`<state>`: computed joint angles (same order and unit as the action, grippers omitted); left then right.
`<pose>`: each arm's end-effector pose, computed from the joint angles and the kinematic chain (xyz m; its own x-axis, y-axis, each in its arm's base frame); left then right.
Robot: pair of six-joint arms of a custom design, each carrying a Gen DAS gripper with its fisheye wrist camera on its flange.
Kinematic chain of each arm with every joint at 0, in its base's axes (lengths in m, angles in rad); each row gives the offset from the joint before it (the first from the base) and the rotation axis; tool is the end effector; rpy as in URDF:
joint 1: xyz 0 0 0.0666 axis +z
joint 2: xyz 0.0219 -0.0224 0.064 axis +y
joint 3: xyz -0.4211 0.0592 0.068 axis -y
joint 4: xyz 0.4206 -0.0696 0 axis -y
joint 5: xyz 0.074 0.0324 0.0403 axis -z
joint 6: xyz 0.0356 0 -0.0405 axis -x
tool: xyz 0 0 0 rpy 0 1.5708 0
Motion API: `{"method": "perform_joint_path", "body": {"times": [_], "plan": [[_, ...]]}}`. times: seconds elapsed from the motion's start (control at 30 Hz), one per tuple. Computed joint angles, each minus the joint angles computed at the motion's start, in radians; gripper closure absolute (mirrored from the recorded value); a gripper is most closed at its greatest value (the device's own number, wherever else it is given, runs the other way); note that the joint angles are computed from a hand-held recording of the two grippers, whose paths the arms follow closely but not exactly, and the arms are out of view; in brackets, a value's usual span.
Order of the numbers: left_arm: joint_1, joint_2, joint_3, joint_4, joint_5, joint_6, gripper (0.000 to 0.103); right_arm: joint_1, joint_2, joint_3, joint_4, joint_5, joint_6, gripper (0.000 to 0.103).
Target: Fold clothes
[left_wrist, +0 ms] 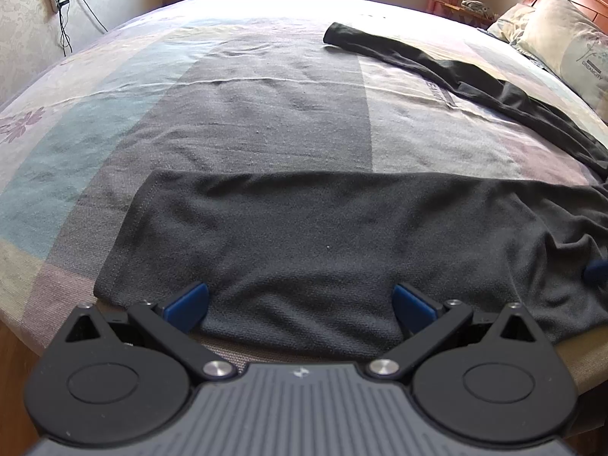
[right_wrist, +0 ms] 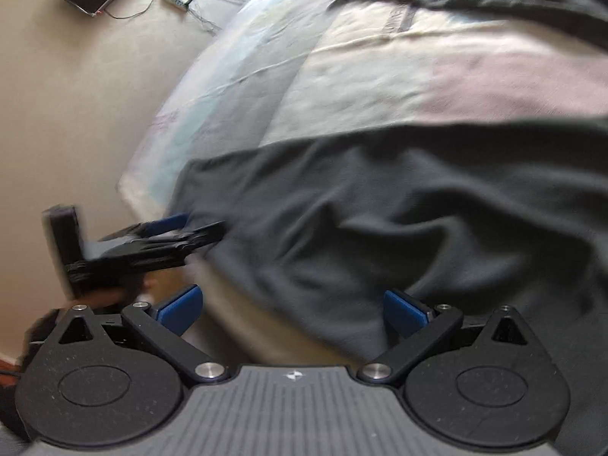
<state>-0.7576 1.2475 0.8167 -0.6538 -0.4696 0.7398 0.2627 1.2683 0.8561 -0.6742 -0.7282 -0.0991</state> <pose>0.2898 -0.2525 0.2823 -0.7840 -0.0860 -0.6148 -0.0939 0.9954 -0.0195 0.3738 0.1247 0.2952 -0.8992 -0.1653 -0.4051 -0.4061 0.6599 0.6321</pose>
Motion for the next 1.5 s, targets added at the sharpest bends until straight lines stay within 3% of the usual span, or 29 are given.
{"method": "perform_joint_path", "body": {"times": [0.07,0.13,0.2,0.33,0.43,0.5,0.63,0.8,0.87,0.93,1.03,1.2,1.37,1.47,1.5], "plan": [[0.001,-0.001,0.000,0.000,0.002,-0.004,0.000,-0.019,-0.015,-0.005,0.042,0.086,-0.037,0.000],[0.003,0.003,0.011,-0.019,0.007,-0.002,0.001,-0.042,-0.028,0.001,0.028,0.095,-0.054,0.000],[-0.006,0.011,0.028,-0.037,-0.008,-0.006,0.001,-0.039,-0.052,0.011,-0.004,0.136,-0.009,0.000],[-0.024,0.038,0.047,-0.036,-0.018,-0.055,0.001,-0.003,-0.106,0.010,-0.031,0.299,0.098,0.000],[-0.029,0.030,0.041,-0.045,-0.011,-0.023,0.001,-0.007,-0.081,0.009,-0.107,0.275,0.086,0.000],[-0.032,0.016,0.034,-0.058,0.000,-0.005,0.001,0.011,-0.111,-0.027,-0.079,0.293,0.090,0.000],[-0.046,-0.002,0.039,-0.050,0.002,-0.047,0.001,0.012,-0.132,-0.022,-0.130,0.308,0.129,0.000],[-0.056,0.051,0.086,0.020,0.022,-0.144,0.001,0.064,-0.092,-0.020,-0.041,0.318,0.055,0.000],[-0.069,0.092,0.115,-0.019,0.002,-0.164,0.001,0.097,-0.089,-0.032,-0.025,0.346,0.030,0.000],[-0.080,0.106,0.120,-0.060,-0.011,-0.142,0.000,0.116,-0.105,-0.038,-0.058,0.327,0.076,0.000],[-0.068,0.068,0.085,-0.047,0.031,-0.083,0.000,0.105,-0.125,-0.033,-0.100,0.279,0.110,0.000],[-0.064,0.061,0.086,-0.095,-0.005,-0.067,0.000,0.129,-0.107,-0.015,-0.008,0.280,0.086,0.000],[-0.048,0.039,0.065,-0.093,0.037,-0.028,0.000,0.197,-0.048,0.014,-0.050,0.272,0.116,0.000],[-0.057,0.048,0.087,-0.130,0.021,-0.040,0.001,0.173,-0.065,0.017,-0.060,0.197,0.136,0.000],[-0.063,0.054,0.098,-0.139,0.010,-0.053,0.001,0.161,-0.079,0.015,-0.059,0.218,0.131,0.000]]}}
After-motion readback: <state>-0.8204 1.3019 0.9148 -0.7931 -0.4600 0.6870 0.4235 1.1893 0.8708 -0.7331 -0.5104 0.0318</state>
